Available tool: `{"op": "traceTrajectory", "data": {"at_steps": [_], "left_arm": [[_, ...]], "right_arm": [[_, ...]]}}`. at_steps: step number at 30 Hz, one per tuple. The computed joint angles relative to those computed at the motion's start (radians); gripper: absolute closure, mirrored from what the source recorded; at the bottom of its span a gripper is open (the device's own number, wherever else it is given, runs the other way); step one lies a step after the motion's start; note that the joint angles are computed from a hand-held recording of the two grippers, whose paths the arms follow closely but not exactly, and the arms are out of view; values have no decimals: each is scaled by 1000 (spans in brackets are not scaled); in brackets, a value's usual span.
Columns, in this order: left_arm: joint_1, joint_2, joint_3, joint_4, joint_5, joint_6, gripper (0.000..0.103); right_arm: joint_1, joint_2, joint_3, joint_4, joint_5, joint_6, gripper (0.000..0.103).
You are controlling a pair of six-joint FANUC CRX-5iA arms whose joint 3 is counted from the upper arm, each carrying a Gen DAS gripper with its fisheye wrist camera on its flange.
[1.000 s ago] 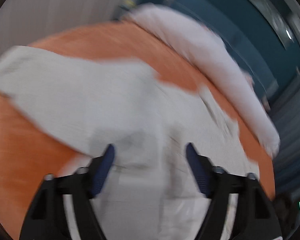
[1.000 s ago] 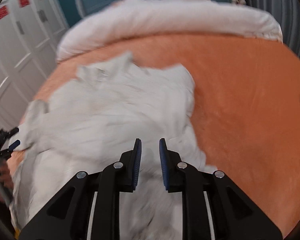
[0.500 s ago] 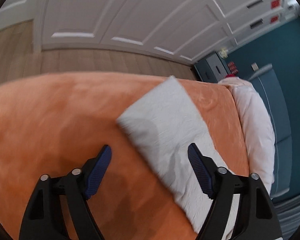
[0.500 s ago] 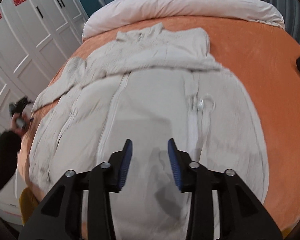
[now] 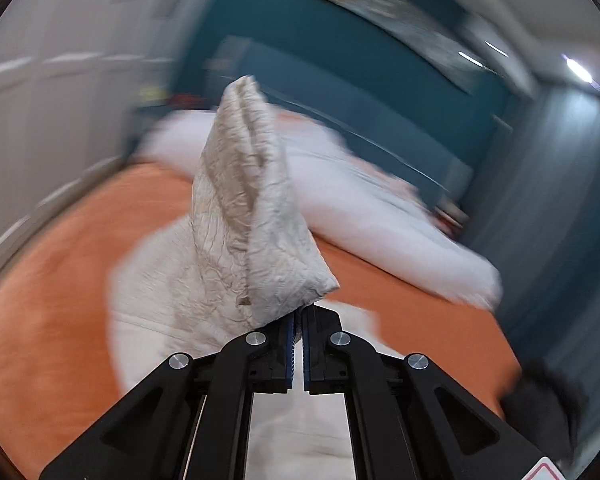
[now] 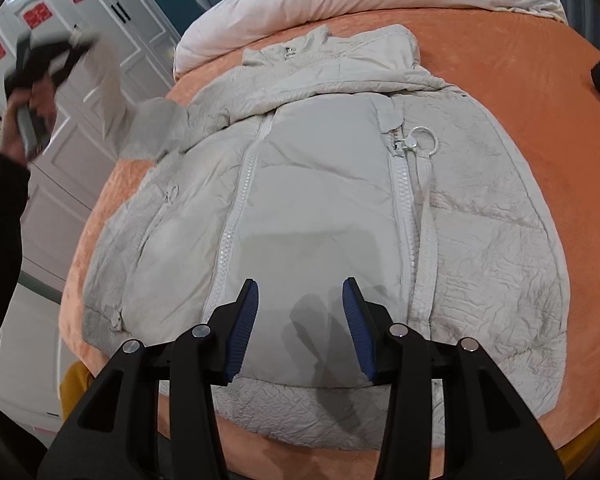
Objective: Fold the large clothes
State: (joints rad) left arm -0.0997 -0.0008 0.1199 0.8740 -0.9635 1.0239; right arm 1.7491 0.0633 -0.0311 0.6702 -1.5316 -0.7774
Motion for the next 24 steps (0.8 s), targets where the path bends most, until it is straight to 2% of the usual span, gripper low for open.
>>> {"op": "traceTrajectory", "data": {"at_steps": [2, 3, 4, 5, 6, 8, 10, 13, 15, 18, 22, 24], "left_arm": [[-122, 0, 1, -33, -27, -2, 97], [-193, 1, -10, -74, -37, 14, 88], [-228, -3, -29, -99, -34, 31, 59], [-283, -3, -57, -151, -37, 76, 39], [-320, -12, -89, -212, -22, 138, 24], [-351, -46, -184, -267, 0, 199, 26], [-327, -82, -267, -281, -17, 236, 26], [-235, -141, -361, -246, -23, 250, 26], [-125, -145, -348, -251, -30, 269, 26], [-23, -108, -269, -311, -21, 310, 26], [33, -39, -173, -428, 17, 376, 26], [46, -14, -147, -458, 16, 400, 26]], "right_arm": [[9, -2, -5, 1, -8, -16, 59], [15, -4, -9, -1, -15, -24, 58], [24, -9, -15, -6, -28, -36, 56], [30, -14, -21, -6, -36, -48, 55], [40, -23, -32, -5, -51, -70, 54], [57, -41, -48, -9, -85, -99, 53], [68, -65, -69, -4, -126, -112, 52], [44, -110, -105, 15, -150, -62, 47], [5, -145, -138, 39, -134, -18, 46], [-107, -218, -222, 116, -41, 20, 46], [-308, -226, -251, 147, 100, 122, 46], [-421, -216, -253, 139, 216, 199, 46]]}}
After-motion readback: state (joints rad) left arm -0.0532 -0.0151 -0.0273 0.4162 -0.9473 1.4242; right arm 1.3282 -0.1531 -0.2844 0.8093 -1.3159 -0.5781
